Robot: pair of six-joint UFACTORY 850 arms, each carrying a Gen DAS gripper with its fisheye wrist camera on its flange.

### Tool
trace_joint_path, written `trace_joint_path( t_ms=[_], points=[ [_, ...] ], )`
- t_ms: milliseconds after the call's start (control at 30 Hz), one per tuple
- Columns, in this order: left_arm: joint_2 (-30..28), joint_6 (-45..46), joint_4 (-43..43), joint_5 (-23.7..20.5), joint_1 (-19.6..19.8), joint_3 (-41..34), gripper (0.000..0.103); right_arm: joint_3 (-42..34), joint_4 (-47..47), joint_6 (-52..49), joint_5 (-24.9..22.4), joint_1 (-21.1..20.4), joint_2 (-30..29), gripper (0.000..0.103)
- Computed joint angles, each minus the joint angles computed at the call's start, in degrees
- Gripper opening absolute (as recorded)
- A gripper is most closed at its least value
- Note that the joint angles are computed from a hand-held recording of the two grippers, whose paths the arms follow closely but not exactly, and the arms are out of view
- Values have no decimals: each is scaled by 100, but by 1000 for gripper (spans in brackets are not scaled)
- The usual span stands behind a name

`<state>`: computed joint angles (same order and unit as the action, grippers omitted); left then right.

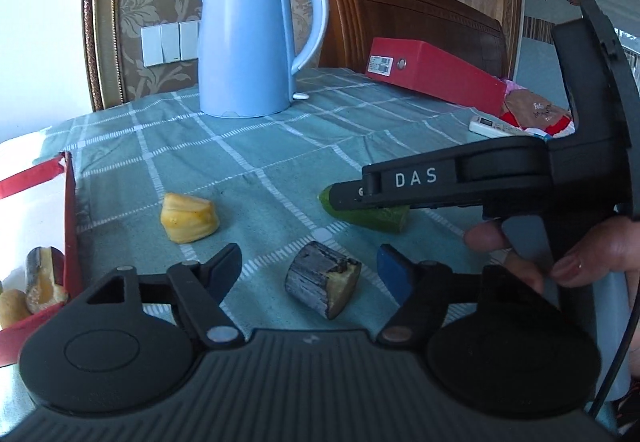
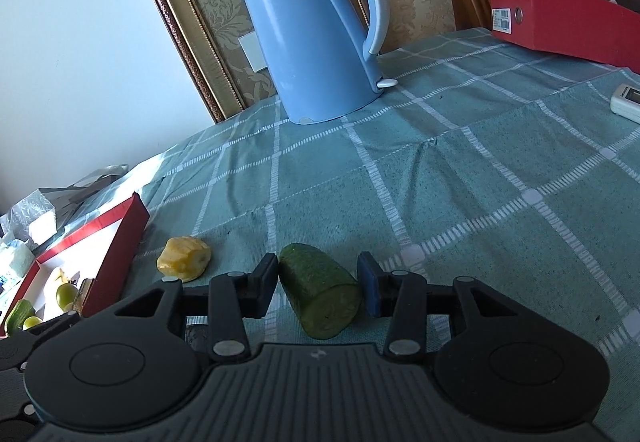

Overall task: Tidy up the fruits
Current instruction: 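Grasp a green cucumber piece with the right tool while the left tool grasps a dark-skinned cut piece, then carry the cucumber toward the tray with the right tool while the left tool carries the dark piece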

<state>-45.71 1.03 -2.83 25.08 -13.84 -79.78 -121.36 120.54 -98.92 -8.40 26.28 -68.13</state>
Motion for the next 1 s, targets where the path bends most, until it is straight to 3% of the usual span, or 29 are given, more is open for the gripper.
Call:
trace_joint_path(
  t_ms=[33, 133, 167, 500, 733, 900, 1000],
  points=[
    [-13, -142, 155, -45, 12, -28, 64, 6, 21, -22, -4, 0, 3, 43],
    [-69, -465, 553, -317, 24, -153, 38, 15, 132, -161, 1, 6, 5, 42],
    [-89, -568, 668, -415, 28, -201, 37, 15, 144, -173, 1, 7, 4, 42],
    [-28, -994, 846, -331, 65, -93, 36, 11, 859, -1193, 165, 70, 3, 42],
    [104, -1829, 1177, -39, 197, 162, 36, 54, 1532, -2189, 304, 129, 38, 42],
    [172, -1854, 1056, 43, 231, 274, 36, 90, 1123, -1815, 253, 121, 60, 42],
    [276, -1763, 907, 208, 246, 459, 36, 109, 1099, -1997, 255, 150, 71, 49]
  ],
)
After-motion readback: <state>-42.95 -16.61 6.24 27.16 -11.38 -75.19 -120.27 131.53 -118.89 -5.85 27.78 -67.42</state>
